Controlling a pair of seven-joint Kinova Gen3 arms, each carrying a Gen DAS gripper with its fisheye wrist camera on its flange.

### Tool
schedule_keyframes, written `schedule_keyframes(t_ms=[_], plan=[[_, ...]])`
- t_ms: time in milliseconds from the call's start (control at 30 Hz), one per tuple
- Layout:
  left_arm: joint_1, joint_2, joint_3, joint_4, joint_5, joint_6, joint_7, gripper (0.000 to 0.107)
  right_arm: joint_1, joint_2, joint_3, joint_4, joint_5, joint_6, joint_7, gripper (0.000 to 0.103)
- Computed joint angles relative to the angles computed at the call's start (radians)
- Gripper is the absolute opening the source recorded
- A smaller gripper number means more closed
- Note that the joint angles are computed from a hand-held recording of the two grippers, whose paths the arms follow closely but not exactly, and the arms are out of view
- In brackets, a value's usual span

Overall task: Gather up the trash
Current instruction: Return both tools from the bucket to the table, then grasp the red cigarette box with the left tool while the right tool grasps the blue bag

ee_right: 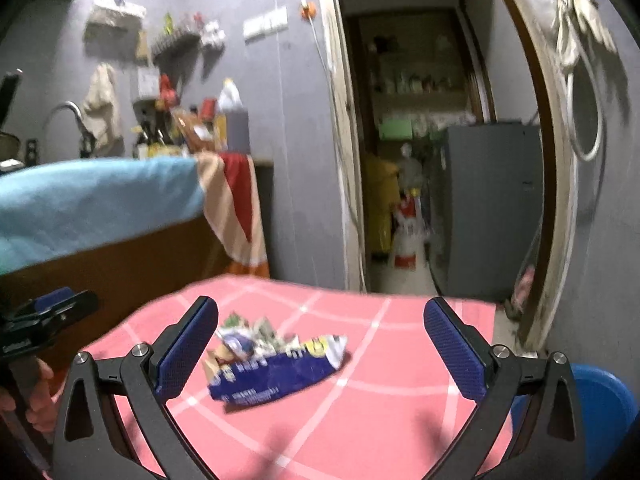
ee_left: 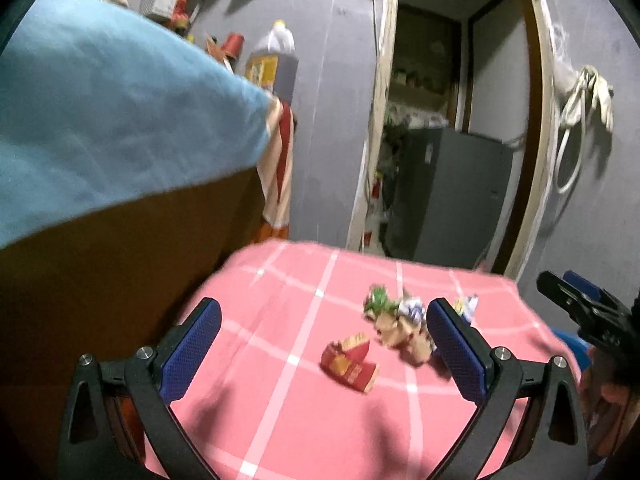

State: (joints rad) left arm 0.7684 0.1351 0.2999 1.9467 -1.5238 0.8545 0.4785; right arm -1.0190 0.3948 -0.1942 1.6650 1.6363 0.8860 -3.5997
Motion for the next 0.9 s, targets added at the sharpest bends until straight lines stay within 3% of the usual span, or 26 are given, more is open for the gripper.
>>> schedule_keyframes(t_ms=[167, 367, 500, 633, 767, 900], plan=[[-0.035, 0.017, -0.018, -0.055, 0.151, -0.094, -0.165, 0.100, 0.033, 0.017, 0.034, -0.079, -0.199, -0.108, 0.144, 0.103], [-0.051, 0.030, -0.060, -0.097, 0.313, -0.184, -0.334, 0.098, 0.182, 0.072, -0.088, -0.210, -0.430, -0.142, 0.381, 0.103], [-0.063, 0.038, -0.084, -0.120, 0.407, -0.237, -0.441, 0.087, 0.252, 0.116, -0.135, -0.295, -0.591, -0.153, 0.538, 0.103], [-0.102, 0.052, -0.106, -0.148, 0.553, -0.306, -0.589, 0.065, 0.262, 0.137, -0.091, -0.340, -0.753, -0.199, 0.649, 0.101], [-0.131, 0.056, -0.127, -0.158, 0.704, -0.357, -0.721, 0.051, 0.236, 0.168, -0.022, -0.404, -0.914, -0.196, 0.796, 0.087], [-0.122, 0.042, -0.166, -0.138, 0.760, -0.406, -0.751, 0.041, 0.239, 0.192, -0.022, -0.453, -0.998, -0.171, 0.912, 0.077]])
